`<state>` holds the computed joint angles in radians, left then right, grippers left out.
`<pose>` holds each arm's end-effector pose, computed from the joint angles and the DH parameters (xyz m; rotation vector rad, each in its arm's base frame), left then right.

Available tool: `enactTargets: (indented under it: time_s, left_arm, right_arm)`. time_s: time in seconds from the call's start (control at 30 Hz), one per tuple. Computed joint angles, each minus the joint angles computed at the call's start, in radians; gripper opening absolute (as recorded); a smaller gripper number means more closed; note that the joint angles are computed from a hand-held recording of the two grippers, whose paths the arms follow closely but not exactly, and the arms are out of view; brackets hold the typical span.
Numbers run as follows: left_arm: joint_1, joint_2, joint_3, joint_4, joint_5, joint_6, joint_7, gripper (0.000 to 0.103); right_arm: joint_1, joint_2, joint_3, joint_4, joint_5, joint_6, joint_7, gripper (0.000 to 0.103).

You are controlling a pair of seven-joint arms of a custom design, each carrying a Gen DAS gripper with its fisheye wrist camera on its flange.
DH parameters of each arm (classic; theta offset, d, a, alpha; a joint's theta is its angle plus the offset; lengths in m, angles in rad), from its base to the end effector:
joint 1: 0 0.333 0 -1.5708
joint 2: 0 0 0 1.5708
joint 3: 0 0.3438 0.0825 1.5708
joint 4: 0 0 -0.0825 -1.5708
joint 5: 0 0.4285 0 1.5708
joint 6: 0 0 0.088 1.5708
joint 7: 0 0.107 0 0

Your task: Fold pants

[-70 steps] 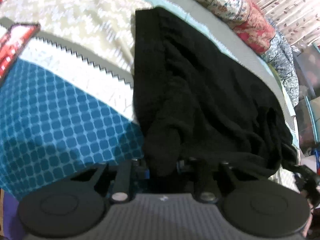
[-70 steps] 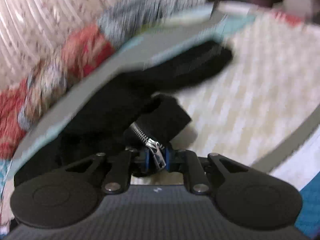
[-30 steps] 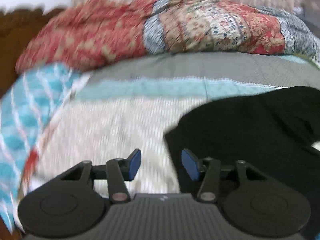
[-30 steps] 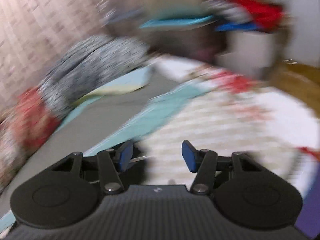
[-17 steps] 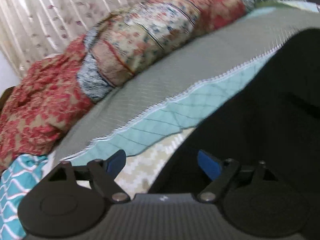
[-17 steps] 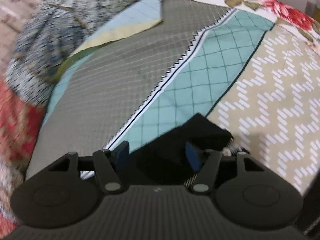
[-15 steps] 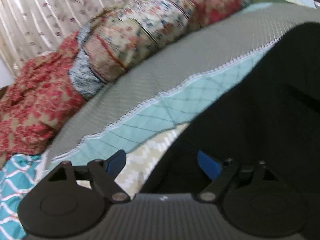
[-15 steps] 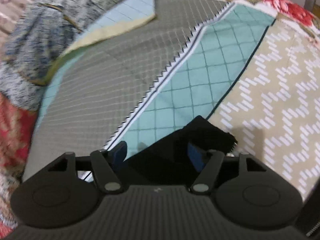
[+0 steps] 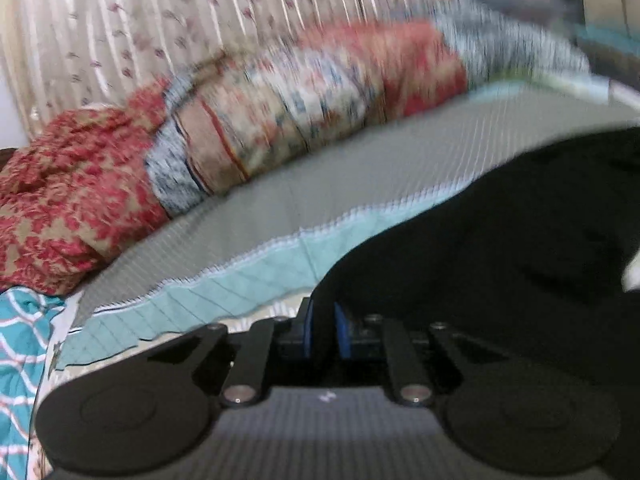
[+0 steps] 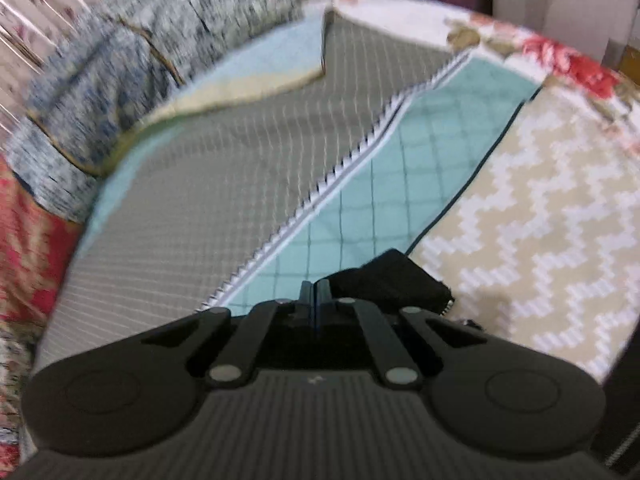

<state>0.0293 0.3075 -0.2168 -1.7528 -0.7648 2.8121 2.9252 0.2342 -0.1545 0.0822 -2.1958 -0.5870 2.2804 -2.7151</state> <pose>0.7258 -0.0863 0.4795 -0.8356 2.2788 -0.8899 0.5365 0.1632 0.4850 -0.3051 2.6814 -0.5289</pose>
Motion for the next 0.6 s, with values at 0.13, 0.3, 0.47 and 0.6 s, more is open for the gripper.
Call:
enactTargets:
  time_s: [0.13,0.3,0.47,0.6]
  left_arm:
    - [0.074,-0.175,-0.032,-0.133,-0.249,-0.078,0.203,0.011]
    - [0.069,-0.385,0.052,-0.315,-0.408,-0.212,0.343,0.011]
    - [0.045,-0.535,0.151,-0.477,-0.366,-0.339,0.302,0.011]
    - [0.027,-0.61,0.186,-0.596,-0.239,-0.374,0.23,0.011]
  right_arm:
    - [0.012,-0.092,0.04,-0.025,-0.084,-0.078,0.056,0.003]
    - [0.029,-0.267,0.112,-0.13,-0.172,-0.179,0.181,0.003]
    - [0.106,-0.478,0.228,-0.28,-0.135,-0.36,0.332,0.003]
    - [0.228,-0.557,0.284,-0.385,0.008,-0.495,0.462,0.003]
